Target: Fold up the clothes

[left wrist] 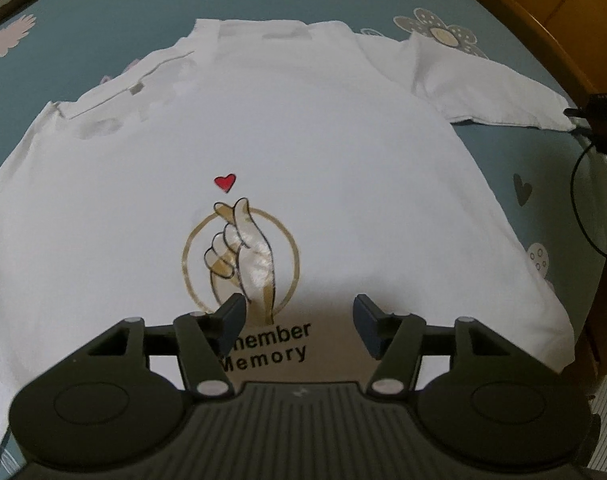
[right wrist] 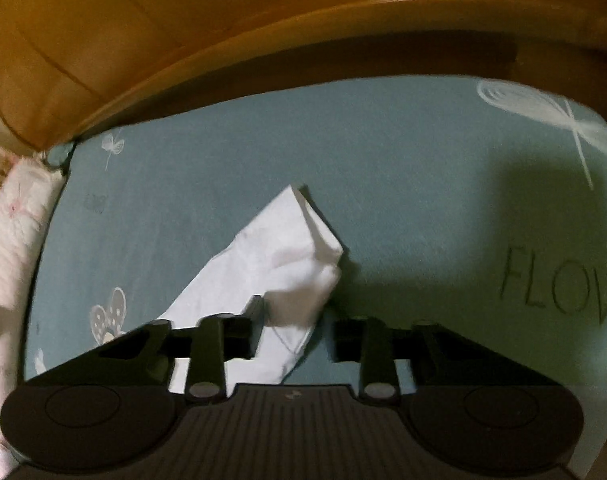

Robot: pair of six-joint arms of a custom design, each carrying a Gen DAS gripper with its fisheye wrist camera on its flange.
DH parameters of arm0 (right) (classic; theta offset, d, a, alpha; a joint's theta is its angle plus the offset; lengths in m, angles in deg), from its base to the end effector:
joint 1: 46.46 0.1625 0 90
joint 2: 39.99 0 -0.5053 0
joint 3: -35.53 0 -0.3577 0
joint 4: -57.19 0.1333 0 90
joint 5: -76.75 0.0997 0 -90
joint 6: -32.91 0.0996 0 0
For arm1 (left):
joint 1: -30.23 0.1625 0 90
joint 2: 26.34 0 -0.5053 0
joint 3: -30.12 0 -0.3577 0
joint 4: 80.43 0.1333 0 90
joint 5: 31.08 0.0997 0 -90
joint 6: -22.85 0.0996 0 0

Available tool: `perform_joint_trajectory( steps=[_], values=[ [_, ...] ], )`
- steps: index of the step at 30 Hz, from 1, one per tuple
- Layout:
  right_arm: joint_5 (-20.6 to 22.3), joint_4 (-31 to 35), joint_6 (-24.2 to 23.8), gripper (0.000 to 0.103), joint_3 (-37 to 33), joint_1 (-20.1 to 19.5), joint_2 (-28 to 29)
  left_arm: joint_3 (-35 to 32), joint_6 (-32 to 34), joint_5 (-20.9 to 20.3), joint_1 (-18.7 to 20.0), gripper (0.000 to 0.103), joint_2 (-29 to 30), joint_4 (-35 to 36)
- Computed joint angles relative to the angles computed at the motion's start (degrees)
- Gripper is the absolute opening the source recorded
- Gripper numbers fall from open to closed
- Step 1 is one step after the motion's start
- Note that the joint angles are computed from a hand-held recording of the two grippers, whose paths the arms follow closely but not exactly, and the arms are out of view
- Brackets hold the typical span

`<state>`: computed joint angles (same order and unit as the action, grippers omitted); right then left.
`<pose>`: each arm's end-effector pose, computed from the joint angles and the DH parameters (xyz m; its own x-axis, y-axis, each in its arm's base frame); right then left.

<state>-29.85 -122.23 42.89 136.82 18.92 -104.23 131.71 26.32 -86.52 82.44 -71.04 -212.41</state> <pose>-0.1720 -0.6269 0.4227 -0.7211 0.6920 0.0345 0.3852 0.4418 -0.8102 -0.2359 -0.6140 0.1134 -0.5245 0.6651 -0.5316 0.6250 0.7247 0.2900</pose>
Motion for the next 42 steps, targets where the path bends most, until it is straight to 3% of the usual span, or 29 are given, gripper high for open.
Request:
perform_joint_trajectory(
  steps=[3, 7, 14, 16, 18, 23, 25, 28, 32, 34, 38, 42],
  values=[
    [-4.68, 2.52, -5.63, 0.012, -2.28, 2.09, 0.72, -0.63, 0.34, 0.06, -0.02, 0.059, 0.63, 0.29],
    [-6.77, 2.37, -11.09, 0.011, -3.44, 3.34, 0.05, -1.37, 0.46, -0.48, 0.10, 0.060, 1.11, 0.79],
    [-11.00, 4.65, -12.90, 0.012, -5.21, 3.89, -0.27, -0.87, 0.70, -0.43, 0.30, 0.061, 0.89, 0.21],
    [-14.95, 3.54, -12.33, 0.024, -5.92, 4.73, 1.95, -0.75, 0.40, -0.33, 0.40, 0.061, 0.66, 0.48],
    [-18.25, 2.69, -9.93, 0.026, -5.99, 5.43, 3.07, -0.54, 0.19, -0.32, 0.49, 0.061, 0.32, 0.54],
    [-19.37, 3.78, -9.42, 0.026, -2.97, 8.52, 2.58, 1.39, 1.47, 0.80, 0.34, 0.069, -0.75, -1.75],
    [-17.18, 6.08, -11.34, 0.026, -1.61, 10.16, 2.41, 1.76, 1.47, 0.74, 0.28, 0.069, -1.01, -1.79],
    [-9.74, 11.96, -14.81, 0.030, 0.01, 12.32, 2.28, 2.67, 1.78, 0.03, 0.14, 0.072, -1.47, -3.26],
    [-3.45, 21.51, -25.25, 0.030, -0.73, 16.19, 5.26, 3.94, 2.22, 0.59, -0.10, 0.075, -1.83, -4.47],
    [-3.03, 20.22, -32.70, 0.037, -0.28, 18.82, 8.04, 4.19, 1.37, 0.73, 0.05, 0.077, -1.91, -4.09],
    [-3.11, 13.03, -43.30, 0.038, 0.42, 21.87, 14.26, 5.16, -1.61, 0.24, 0.97, 0.078, -2.19, -4.22],
    [-4.73, 5.54, -47.37, 0.038, 1.72, 23.05, 19.26, 6.75, -3.61, -1.04, 2.27, 0.084, -2.74, -5.97]
  ],
)
